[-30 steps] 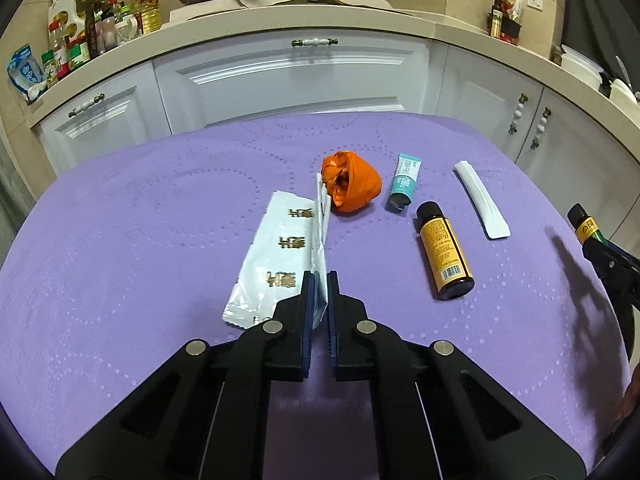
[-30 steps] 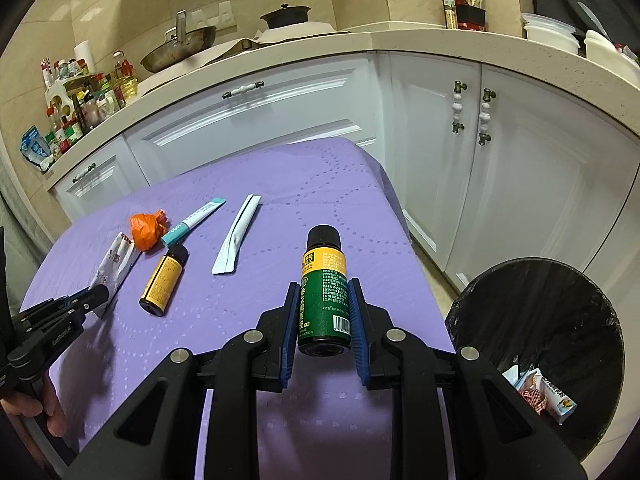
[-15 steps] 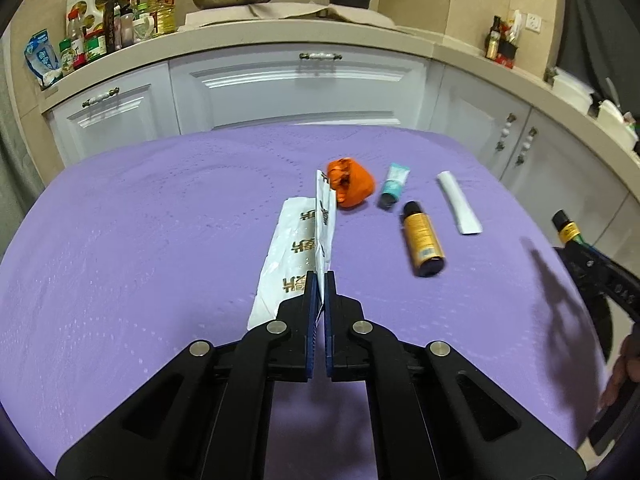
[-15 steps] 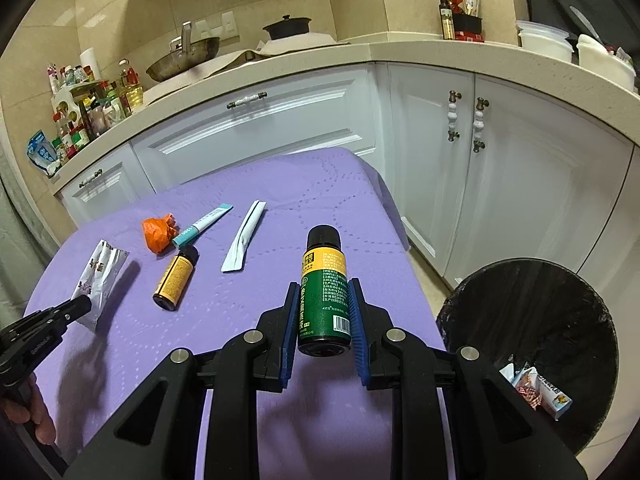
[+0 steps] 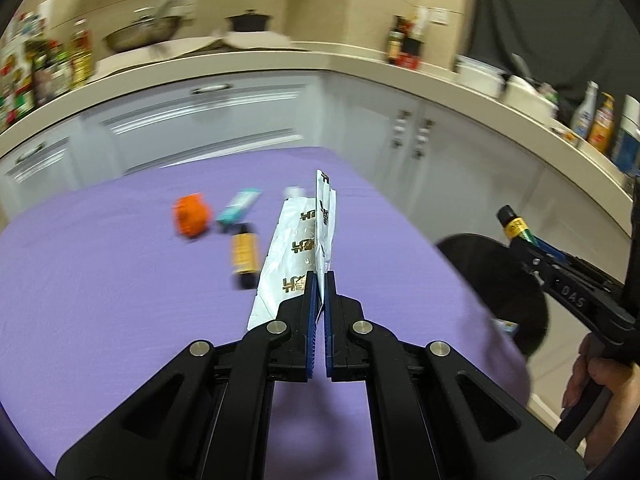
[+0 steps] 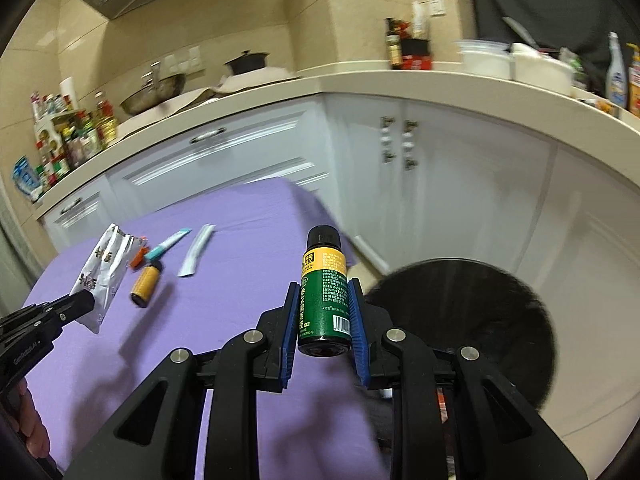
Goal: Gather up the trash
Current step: 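Carry the green bottle and foil packet over the bin and release both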
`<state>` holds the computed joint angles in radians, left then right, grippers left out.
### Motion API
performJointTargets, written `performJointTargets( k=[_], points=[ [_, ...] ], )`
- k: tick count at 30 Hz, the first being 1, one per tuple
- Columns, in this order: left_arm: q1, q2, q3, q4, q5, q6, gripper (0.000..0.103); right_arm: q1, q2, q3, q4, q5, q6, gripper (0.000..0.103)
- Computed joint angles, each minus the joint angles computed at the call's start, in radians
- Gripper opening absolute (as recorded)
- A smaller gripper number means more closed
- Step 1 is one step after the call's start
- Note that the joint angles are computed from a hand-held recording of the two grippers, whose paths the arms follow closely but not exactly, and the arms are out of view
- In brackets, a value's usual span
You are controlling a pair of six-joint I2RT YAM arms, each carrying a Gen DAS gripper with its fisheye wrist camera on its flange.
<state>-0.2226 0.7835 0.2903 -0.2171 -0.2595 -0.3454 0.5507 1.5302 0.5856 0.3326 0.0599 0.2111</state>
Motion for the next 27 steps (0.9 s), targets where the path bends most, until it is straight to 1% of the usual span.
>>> performJointTargets(
  k=[1,2,6,11,13,16,22,23,25,26,27],
  points=[
    [-0.057,0.045,0.013,0.032,-0.027,-0.02,0.003,-0.023,-0.015,-0.016,0.002,-0.004,-0.003,0.025],
    [-0.083,0.072,0.02,0.054,-0.039,-0.026,0.003,-0.044,-0.03,-0.03,0.002,-0.007,-0.007,0.025],
    [-0.229,0.284,0.094,0.191,-0.096,-0.062,0.003,-0.133,-0.072,-0.074,0.006,-0.029,-0.032,0.025],
    [-0.346,0.512,0.198,0.29,-0.137,-0.07,0.003,-0.233,-0.056,-0.089,0.029,-0.073,-0.055,0.025],
    [-0.37,0.62,0.257,0.318,-0.132,-0.067,0.003,-0.269,-0.026,-0.083,0.042,-0.093,-0.065,0.025],
    [-0.396,0.737,0.331,0.34,-0.135,-0.059,0.003,-0.306,0.025,-0.07,0.065,-0.113,-0.074,0.025],
    [-0.431,0.917,0.458,0.374,-0.162,-0.025,0.004,-0.37,0.123,-0.041,0.115,-0.145,-0.08,0.025],
    [-0.432,0.941,0.479,0.372,-0.167,-0.018,0.005,-0.379,0.147,-0.031,0.127,-0.15,-0.08,0.025],
    [-0.431,1.003,0.528,0.368,-0.167,-0.016,0.009,-0.39,0.187,-0.014,0.141,-0.144,-0.08,0.04],
    [-0.427,1.023,0.544,0.362,-0.159,-0.018,0.016,-0.397,0.206,-0.008,0.15,-0.14,-0.081,0.041],
    [-0.426,1.037,0.553,0.362,-0.157,-0.021,0.027,-0.405,0.219,-0.001,0.15,-0.142,-0.083,0.041]
  ],
)
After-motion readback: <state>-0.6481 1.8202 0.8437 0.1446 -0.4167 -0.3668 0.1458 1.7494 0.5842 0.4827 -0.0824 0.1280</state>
